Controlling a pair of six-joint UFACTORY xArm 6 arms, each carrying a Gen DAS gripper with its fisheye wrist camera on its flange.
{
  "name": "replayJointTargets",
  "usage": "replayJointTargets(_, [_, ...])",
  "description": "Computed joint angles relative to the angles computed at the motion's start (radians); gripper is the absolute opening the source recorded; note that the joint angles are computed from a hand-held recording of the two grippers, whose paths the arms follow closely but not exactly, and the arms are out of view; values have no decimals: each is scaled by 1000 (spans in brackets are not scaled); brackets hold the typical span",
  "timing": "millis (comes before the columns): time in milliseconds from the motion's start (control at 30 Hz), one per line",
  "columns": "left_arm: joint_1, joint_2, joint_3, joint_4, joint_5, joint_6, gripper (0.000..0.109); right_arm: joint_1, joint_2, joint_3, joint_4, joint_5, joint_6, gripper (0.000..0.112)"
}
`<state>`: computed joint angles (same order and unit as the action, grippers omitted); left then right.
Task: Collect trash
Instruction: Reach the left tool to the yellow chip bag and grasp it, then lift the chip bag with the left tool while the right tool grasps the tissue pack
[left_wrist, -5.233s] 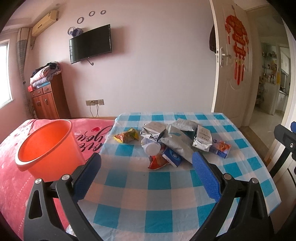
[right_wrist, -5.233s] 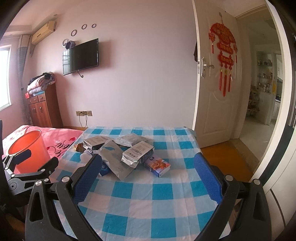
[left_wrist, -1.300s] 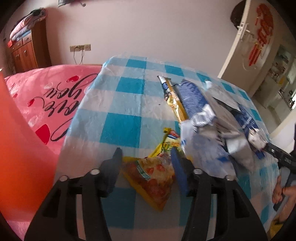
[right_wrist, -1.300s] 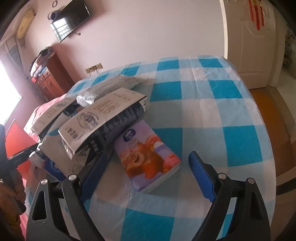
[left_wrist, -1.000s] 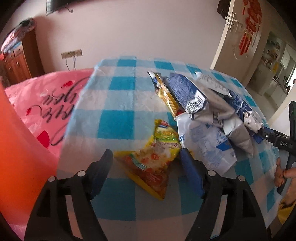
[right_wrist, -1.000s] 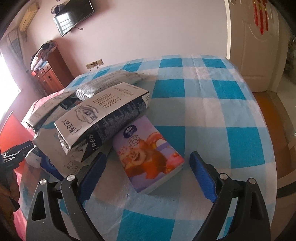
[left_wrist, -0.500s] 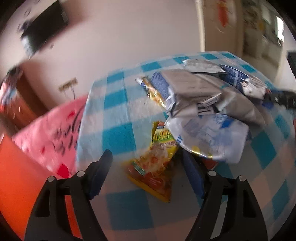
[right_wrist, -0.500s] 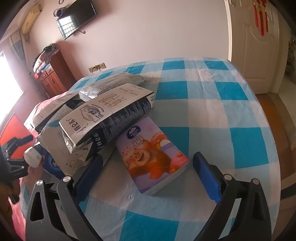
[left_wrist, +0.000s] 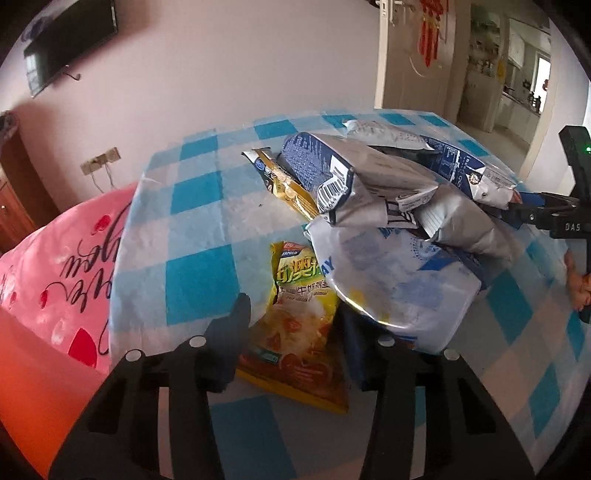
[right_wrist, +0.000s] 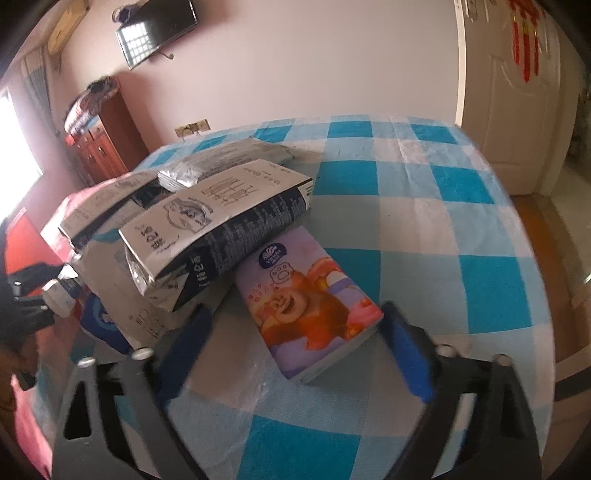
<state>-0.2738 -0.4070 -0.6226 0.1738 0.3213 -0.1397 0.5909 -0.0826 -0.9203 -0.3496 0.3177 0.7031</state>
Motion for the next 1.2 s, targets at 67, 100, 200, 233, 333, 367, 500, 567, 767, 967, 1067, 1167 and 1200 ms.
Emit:
replayJointTargets(67, [-6, -10, 11, 41, -5, -59, 41, 6, 0, -6, -52, 22, 39, 77])
replayJointTargets(100, [-7, -11, 11, 38, -1, -70, 40, 9, -2, -6, -77, 31, 59, 72])
replayJointTargets(200, [-11, -29, 23, 41, 10, -128, 35, 16, -13, -1, -135, 53, 108, 63])
replayJointTargets(233, [-13, -39, 30, 42, 14, -152, 34, 21, -22, 8, -148, 56, 122, 62])
replayJointTargets(333, [-16, -74, 55, 37, 24, -204, 31, 31, -40, 25, -168, 63, 150, 61])
replayJointTargets(367, [-17, -90, 67, 31, 28, -218, 31, 31, -41, 26, -169, 64, 152, 61])
replayJointTargets(500, [-20, -170, 127, 21, 38, -276, 30, 47, -80, 63, -201, 69, 211, 60])
replayJointTargets(567, [-20, -209, 156, 3, 42, -282, 29, 55, -99, 81, -210, 72, 236, 60])
replayJointTargets(767, [-18, -337, 234, -42, 69, -289, 27, 83, -173, 152, -249, 68, 340, 60])
replayJointTargets(967, [-28, -451, 299, -84, 99, -284, 26, 115, -226, 206, -228, 50, 385, 60])
replayJointTargets(1067, [-37, -502, 322, -117, 118, -272, 26, 139, -249, 224, -225, 46, 408, 59])
replayJointTargets(1167, [-47, -550, 339, -150, 128, -257, 26, 165, -268, 228, -225, 44, 423, 59])
replayJointTargets(1200, [-51, -562, 341, -160, 130, -252, 26, 174, -273, 229, -218, 40, 425, 59])
